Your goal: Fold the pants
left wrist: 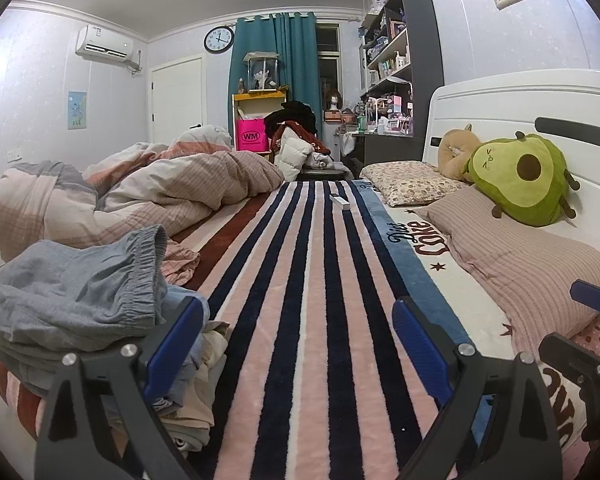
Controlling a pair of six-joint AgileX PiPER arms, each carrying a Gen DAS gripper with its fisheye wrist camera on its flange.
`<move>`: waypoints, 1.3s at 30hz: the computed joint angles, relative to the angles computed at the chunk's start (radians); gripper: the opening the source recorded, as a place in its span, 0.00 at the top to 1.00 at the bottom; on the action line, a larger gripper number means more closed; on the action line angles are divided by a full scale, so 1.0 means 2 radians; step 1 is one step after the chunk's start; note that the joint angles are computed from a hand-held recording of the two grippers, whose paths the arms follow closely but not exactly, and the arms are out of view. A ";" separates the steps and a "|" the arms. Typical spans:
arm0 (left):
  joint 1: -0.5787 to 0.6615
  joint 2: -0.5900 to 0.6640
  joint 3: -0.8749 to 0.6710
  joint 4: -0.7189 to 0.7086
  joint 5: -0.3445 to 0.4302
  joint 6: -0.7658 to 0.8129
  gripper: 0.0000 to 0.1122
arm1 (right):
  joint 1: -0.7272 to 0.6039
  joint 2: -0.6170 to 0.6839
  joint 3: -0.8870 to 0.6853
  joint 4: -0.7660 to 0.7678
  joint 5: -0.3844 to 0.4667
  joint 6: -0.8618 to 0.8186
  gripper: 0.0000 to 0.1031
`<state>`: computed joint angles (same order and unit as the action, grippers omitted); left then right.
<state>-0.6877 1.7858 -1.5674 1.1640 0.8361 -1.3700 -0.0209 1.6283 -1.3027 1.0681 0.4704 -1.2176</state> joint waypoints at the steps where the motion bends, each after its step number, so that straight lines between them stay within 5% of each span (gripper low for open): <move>1: 0.000 0.000 0.000 0.000 0.000 0.000 0.16 | -0.001 0.000 0.000 0.001 0.001 -0.001 0.01; 39: -0.003 0.005 -0.018 -0.001 0.007 0.008 0.16 | -0.005 -0.004 -0.009 -0.009 0.002 0.014 0.01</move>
